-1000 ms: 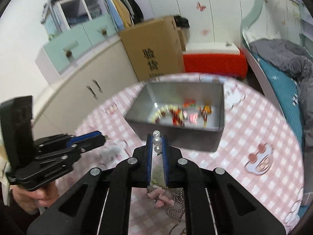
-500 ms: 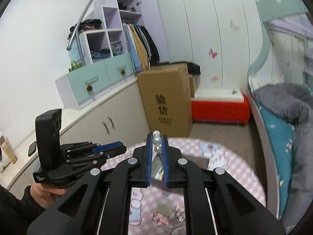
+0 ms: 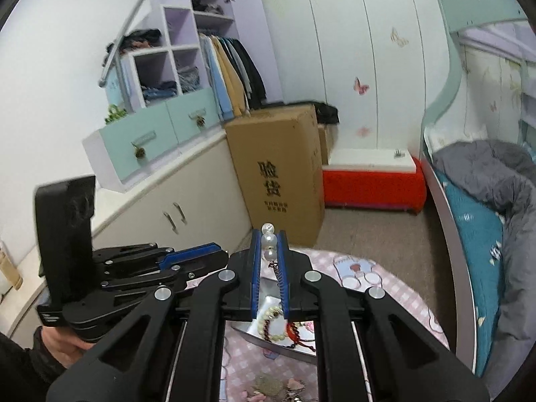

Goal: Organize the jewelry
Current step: 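Carry both pearl earrings over the grey metal box and open both grippers, then withdraw both grippers from the box toward the remaining chain and charms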

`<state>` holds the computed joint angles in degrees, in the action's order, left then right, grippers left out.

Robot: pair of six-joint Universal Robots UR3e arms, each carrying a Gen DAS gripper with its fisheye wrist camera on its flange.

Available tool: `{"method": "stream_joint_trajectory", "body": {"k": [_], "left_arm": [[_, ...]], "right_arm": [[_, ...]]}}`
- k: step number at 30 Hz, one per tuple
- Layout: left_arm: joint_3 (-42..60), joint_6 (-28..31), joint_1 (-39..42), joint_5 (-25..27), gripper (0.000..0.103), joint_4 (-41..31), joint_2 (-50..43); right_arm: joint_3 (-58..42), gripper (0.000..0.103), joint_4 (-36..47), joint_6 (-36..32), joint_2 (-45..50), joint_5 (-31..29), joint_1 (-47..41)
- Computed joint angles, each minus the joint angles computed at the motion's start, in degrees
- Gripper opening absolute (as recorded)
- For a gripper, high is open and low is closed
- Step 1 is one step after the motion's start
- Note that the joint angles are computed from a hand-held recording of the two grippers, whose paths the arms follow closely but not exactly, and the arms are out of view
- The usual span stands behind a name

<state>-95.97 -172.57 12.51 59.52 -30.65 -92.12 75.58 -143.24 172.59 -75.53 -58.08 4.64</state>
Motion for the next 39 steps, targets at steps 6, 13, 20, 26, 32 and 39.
{"method": "stream_joint_trajectory", "body": {"k": [6, 13, 20, 26, 32, 39], "left_arm": [[6.3, -0.9, -3.0, 1.7, 0.035, -3.6, -8.6], [0.6, -7.5, -3.0, 10.4, 0.095, 3.2, -6.6], [-5.5, -8.7, -1.1, 15.5, 0.095, 7.0, -0.9], [-11.6, -8.0, -0.5, 18.8, 0.095, 9.5, 6.0], [-15.3, -6.7, 0.3, 19.6, 0.095, 9.2, 11.3], [-22.2, -5.0, 3.7, 14.0, 0.095, 10.0, 19.3]], "right_arm": [[-4.0, 0.016, 5.4, 0.3, 7.2, -2.2, -0.4], [7.4, 0.096, -4.2, 8.8, 4.1, -3.4, -5.1], [12.0, 0.096, -7.7, 11.1, 0.5, -6.5, -6.3], [14.0, 0.096, -9.9, 11.4, -1.4, -7.6, -5.5], [15.5, 0.096, -10.9, 11.7, -3.9, -9.7, -3.6], [22.5, 0.096, -12.5, 12.6, -12.2, -17.2, 0.2]]}}
